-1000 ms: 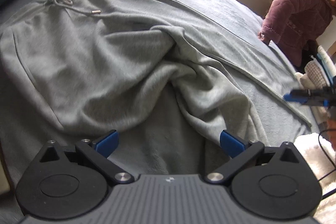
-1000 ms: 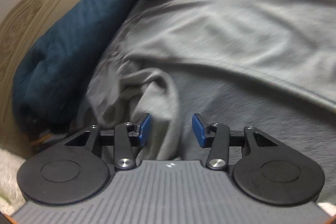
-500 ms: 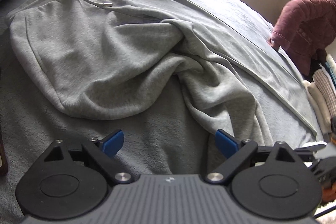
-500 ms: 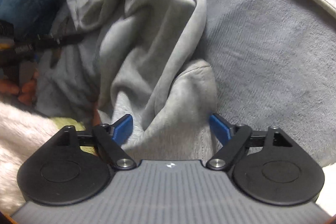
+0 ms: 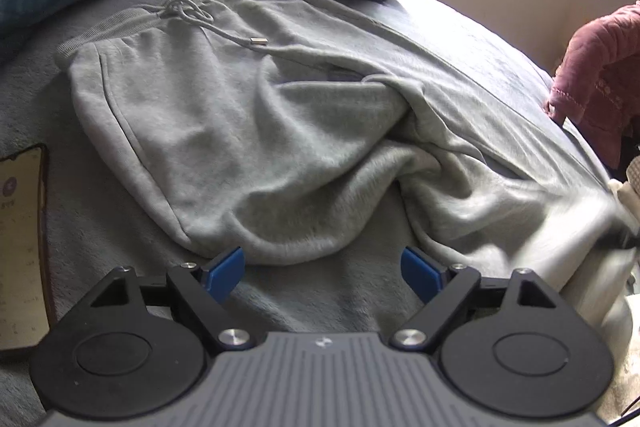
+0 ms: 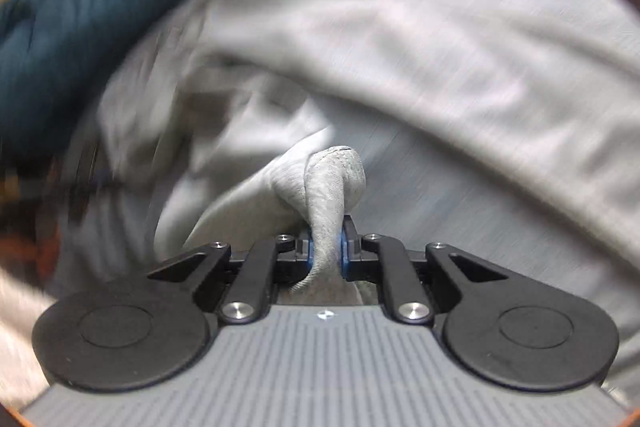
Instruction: Fold clothes
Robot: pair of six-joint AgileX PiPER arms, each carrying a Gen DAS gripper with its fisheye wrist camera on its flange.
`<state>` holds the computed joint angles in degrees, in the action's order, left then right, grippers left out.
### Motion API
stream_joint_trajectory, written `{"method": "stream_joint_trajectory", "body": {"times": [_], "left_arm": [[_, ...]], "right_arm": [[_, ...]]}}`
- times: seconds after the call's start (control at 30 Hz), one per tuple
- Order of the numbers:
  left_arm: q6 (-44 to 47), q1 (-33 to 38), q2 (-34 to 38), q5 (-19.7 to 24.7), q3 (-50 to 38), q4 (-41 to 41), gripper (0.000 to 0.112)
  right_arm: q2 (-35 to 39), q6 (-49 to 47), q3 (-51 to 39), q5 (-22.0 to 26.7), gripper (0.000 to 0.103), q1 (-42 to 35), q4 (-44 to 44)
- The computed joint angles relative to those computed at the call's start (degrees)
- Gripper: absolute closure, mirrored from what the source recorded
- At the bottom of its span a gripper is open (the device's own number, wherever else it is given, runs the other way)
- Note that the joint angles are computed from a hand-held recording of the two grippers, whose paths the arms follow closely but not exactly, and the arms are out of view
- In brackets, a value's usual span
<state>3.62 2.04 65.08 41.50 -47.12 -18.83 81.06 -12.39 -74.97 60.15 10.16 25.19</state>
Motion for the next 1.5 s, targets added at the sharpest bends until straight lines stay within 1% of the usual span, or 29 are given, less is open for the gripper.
{"method": "stream_joint_trajectory", "body": {"times": [0.07, 0.1, 0.13, 0.17, 0.2, 0.23, 0.3, 0.37, 0.4, 0.5, 0.57, 0.67, 0.73, 0.8, 0.87, 0.9, 0.97, 1.03, 1.07, 1.13, 1.17, 1.2, 1.23, 1.27, 1.3, 1.33, 1.37, 1.4, 1.5], "left_arm": [[0.31, 0.21, 0.23, -0.63, -0.28, 0.06, 0.026], [0.46, 0.31, 0.31, -0.92, -0.43, -0.01, 0.026], [0.64, 0.46, 0.29, -1.07, -0.64, -0.23, 0.026], [0.88, 0.59, 0.12, -1.15, -0.86, -0.53, 0.026], [1.22, 0.7, -0.1, -1.27, -1.07, -0.89, 0.025], [1.44, 0.59, -0.12, -1.45, -1.38, -0.94, 0.025], [1.78, 0.01, 0.23, -1.94, -2.23, -0.48, 0.025], [1.55, -1.34, 1.6, -3.17, -3.3, 0.46, 0.024], [1.41, -2.17, 2.96, -4.04, -4.26, 0.55, 0.024], [1.4, -4.32, 7.04, -6.33, -7.34, 0.56, 0.024], [2.94, -6.07, 10.41, -8.57, -10.5, -1.18, 0.024], [5.85, -9.44, 16.57, -12.06, -16.59, -4.16, 0.02], [7.68, -11.91, 21.38, -13.57, -21.61, -5.75, 0.016], [7.41, -14.72, 26.73, -14.14, -27.38, -5.72, 0.016], [7.76, -17.35, 32.64, -14.45, -33.56, -6.36, 0.016], [6.84, -18.63, 35.48, -14.58, -36.48, -5.24, 0.016], [5.48, -20.91, 41.26, -14.2, -42.55, -2.77, 0.015], [2.62, -23.16, 46.6, -14.09, -48.05, 1.91, 0.015], [1.55, -24.07, 48.91, -14.57, -49.96, 3.81, 0.015], [1.49, -25.32, 52.98, -15.33, -52.9, 6.14, 0.015], [0.75, -25.81, 54.68, -15.77, -53.65, 7.93, 0.015], [-0.29, -26.24, 56.25, -16.2, -54.05, 10.08, 0.013], [-1.45, -26.66, 57.88, -16.54, -54.58, 12.33, 0.009], [-2.74, -27.2, 58.49, -18.77, -53.32, 15.07, 0.009], [-5.19, -27.88, 58.21, -22.74, -50.44, 19.28, 0.009], [-8.65, -28.41, 57.88, -25.54, -48.31, 23.95, 0.009], [-10.67, -28.62, 57.61, -26.28, -47.56, 26.32, 0.009], [-10.9, -28.61, 57.53, -26.11, -47.54, 26.4, 0.009], [-7.54, -28.02, 57.51, -26.54, -47.32, 22.41, 0.009]], "right_arm": [[1.92, 1.07, -2.42, -1.41, 0.092, -2.91, -0.77], [3.07, 1.98, -3.44, -1.67, 0.088, -4.11, -1.4], [4.28, 2.97, -4.54, -1.92, 0.087, -5.25, -2.09], [5.53, 4.04, -5.71, -2.16, 0.08, -6.34, -2.82], [6.64, 5.17, -6.78, -2.5, 0.076, -7.27, -3.65], [6.08, 6.02, -6.1, -3.93, 0.074, -7.42, -4.63], [3.51, 5.95, -2.78, -8.0, 0.061, -8.38, -3.09], [0.33, 5.12, 1.53, -12.22, 0.053, -9.16, 1.09], [-0.21, 3.67, 2.59, -12.28, 0.051, -9.36, 3.93], [-0.77, 0.58, 5.17, -12.68, 0.051, -8.16, 8.87], [-0.77, 2.15, 6.12, -15.48, 0.051, -4.42, 6.6], [1.15, 8.38, 4.76, -19.07, 0.051, 0.01, -0.38], [3.24, 10.14, 3.36, -20.88, 0.051, 1.32, -1.26], [4.74, 14.62, 2.29, -23.8, 0.051, 3.6, -6.54], [5.38, 21.4, 3.07, -28.34, 0.051, 6.19, -15.39], [5.75, 24.78, 3.53, -30.38, 0.051, 7.23, -19.8], [6.07, 27.91, 5.84, -34.69, 0.051, 7.91, -24.04], [6.14, 33.63, 9.02, -39.18, 0.051, 8.5, -30.24], [6.54, 36.44, 10.02, -40.3, 0.051, 8.58, -33.19], [7.35, 37.62, 11.24, -41.52, 0.051, 8.06, -34.9], [7.78, 37.55, 11.82, -42.09, 0.051, 7.7, -35.28], [8.45, 37.78, 11.54, -41.44, 0.051, 7.5, -35.83], [8.79, 36.59, 11.55, -41.51, 0.051, 7.14, -34.67], [9.12, 35.47, 11.6, -41.62, 0.051, 6.79, -33.65], [9.28, 36.01, 11.91, -42.14, 0.05, 6.81, -34.47], [9.6, 35.93, 11.87, -42.15, 0.05, 6.83, -34.69], [9.93, 35.85, 11.81, -42.16, 0.049, 6.86, -34.91], [10.26, 35.77, 11.75, -42.16, 0.047, 6.89, -35.13], [11.05, 34.88, 11.5, -42.09, 0.043, 6.82, -34.66]]}}
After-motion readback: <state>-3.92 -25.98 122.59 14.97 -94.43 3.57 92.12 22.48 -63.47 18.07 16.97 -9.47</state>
